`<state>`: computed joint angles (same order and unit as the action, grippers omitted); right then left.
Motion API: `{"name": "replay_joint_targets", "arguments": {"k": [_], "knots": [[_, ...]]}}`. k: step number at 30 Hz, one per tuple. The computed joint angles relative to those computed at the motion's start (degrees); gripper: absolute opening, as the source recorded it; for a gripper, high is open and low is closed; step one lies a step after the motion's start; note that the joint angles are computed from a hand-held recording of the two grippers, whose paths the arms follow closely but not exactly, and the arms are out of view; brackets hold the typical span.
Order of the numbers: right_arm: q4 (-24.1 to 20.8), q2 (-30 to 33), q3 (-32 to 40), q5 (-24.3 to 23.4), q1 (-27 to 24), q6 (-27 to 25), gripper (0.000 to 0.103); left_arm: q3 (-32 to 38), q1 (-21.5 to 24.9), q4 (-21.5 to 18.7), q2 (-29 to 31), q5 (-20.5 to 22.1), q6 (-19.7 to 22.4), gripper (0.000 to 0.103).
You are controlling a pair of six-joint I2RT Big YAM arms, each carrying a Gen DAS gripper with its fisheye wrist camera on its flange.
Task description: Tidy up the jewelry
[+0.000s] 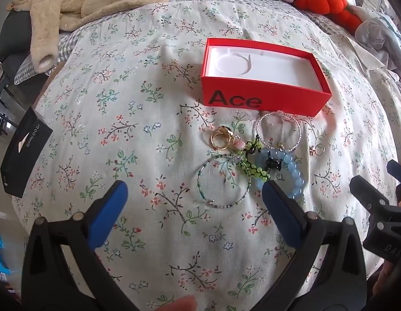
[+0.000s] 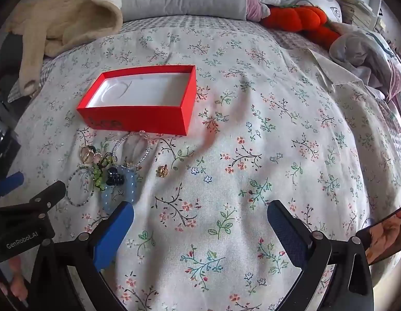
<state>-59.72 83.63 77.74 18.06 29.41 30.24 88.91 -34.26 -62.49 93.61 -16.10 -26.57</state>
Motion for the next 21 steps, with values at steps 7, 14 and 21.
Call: {"name": "replay_joint_targets", "arguments": {"k": [7,14,21], "knots": [[0.0,0.0,0.0,-0.1,0.0,-0.1,0.103,-0.1,0.1,0.1,-0.1,0.1,-0.2,0.103],[0.0,0.5,0.7,-0.3,-0.2,-0.2,0.103,-0.1,0.2,0.1,-0.1,0.2,0.1,0.103],[0.1,0.1,0.0,0.0,0.1,0.0,0.103,-0.2,0.2,0.1,-0.1,0.1,0.0,0.103]]}}
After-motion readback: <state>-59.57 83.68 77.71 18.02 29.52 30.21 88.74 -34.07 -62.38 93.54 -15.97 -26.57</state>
